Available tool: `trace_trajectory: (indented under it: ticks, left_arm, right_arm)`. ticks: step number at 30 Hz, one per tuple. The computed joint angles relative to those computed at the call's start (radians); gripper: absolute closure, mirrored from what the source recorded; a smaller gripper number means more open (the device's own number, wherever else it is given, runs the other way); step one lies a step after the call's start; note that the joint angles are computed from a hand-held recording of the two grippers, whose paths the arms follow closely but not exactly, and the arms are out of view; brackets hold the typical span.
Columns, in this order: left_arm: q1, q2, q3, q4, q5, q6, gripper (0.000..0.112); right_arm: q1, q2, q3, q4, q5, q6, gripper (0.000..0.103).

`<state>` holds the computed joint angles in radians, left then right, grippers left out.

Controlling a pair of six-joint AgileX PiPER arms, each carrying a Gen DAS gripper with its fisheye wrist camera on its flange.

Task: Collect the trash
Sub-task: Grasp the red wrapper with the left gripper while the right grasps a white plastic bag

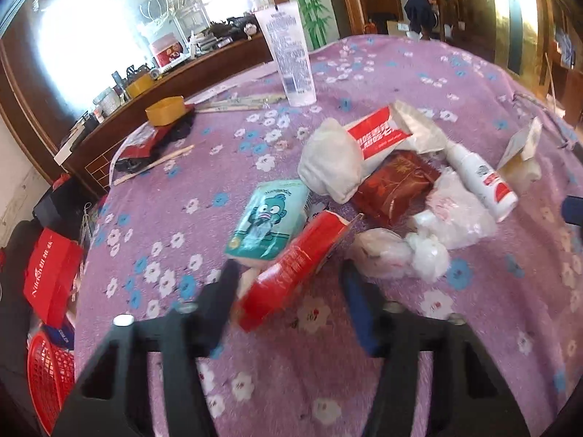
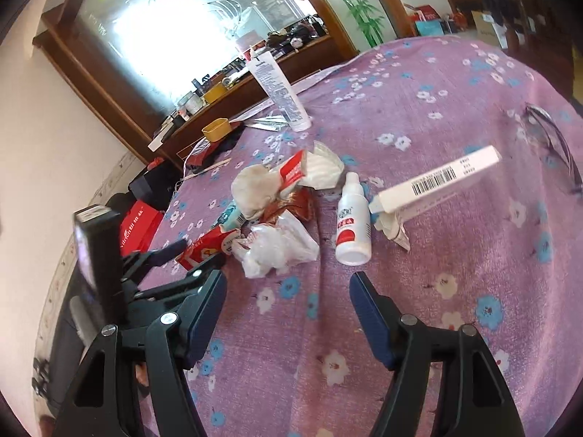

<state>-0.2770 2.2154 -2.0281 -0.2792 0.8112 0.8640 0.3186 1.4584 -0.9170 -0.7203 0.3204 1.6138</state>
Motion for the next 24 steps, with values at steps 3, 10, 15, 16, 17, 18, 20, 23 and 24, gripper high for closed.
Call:
trace_trajectory:
  ticks: [3, 10, 15, 16, 17, 18, 20, 23, 24]
  left_arm:
    - [-0.003, 0.056, -0.062, -0.009, 0.042, -0.024, 0.092]
    - [0.114, -0.076, 0.181, -0.36, -0.047, 0.205, 0.093]
    - [0.238, -0.142, 0.255, -0.553, 0.007, 0.308, 0.093]
    - [0.249, -0.149, 0.262, -0.556, -0.004, 0.31, 0.093]
    - [0.262, -0.155, 0.272, -0.579, -0.01, 0.327, 0.093]
    - [0.271, -0.157, 0.277, -0.595, -0.014, 0.341, 0.093]
    - [0.285, -0.159, 0.295, -0.614, -0.037, 0.357, 0.093]
    - [0.316, -0.133, 0.248, -0.641, 0.023, 0.326, 0.093]
    - [0.318, -0.128, 0.239, -0.639, 0.016, 0.315, 0.093]
  right_arm:
    - [-0.01, 0.008, -0.001, 0.031, -0.014, -0.011, 0.029]
    - [-0.021, 0.105, -0.101, 0.223, -0.009, -0.184, 0.029]
    - [-0.026, 0.244, -0.252, 0.4, 0.038, -0.35, 0.032]
    - [-0.028, 0.269, -0.283, 0.41, 0.057, -0.354, 0.035]
    - [-0.028, 0.298, -0.323, 0.412, 0.091, -0.356, 0.038]
    - [-0.026, 0.333, -0.373, 0.395, 0.14, -0.337, 0.038]
    - [-0.022, 0.385, -0.445, 0.344, 0.201, -0.288, 0.039]
    - [-0.019, 0.451, -0.526, 0.297, 0.28, -0.24, 0.045]
    - [-0.017, 0.46, -0.535, 0.275, 0.285, -0.219, 0.046]
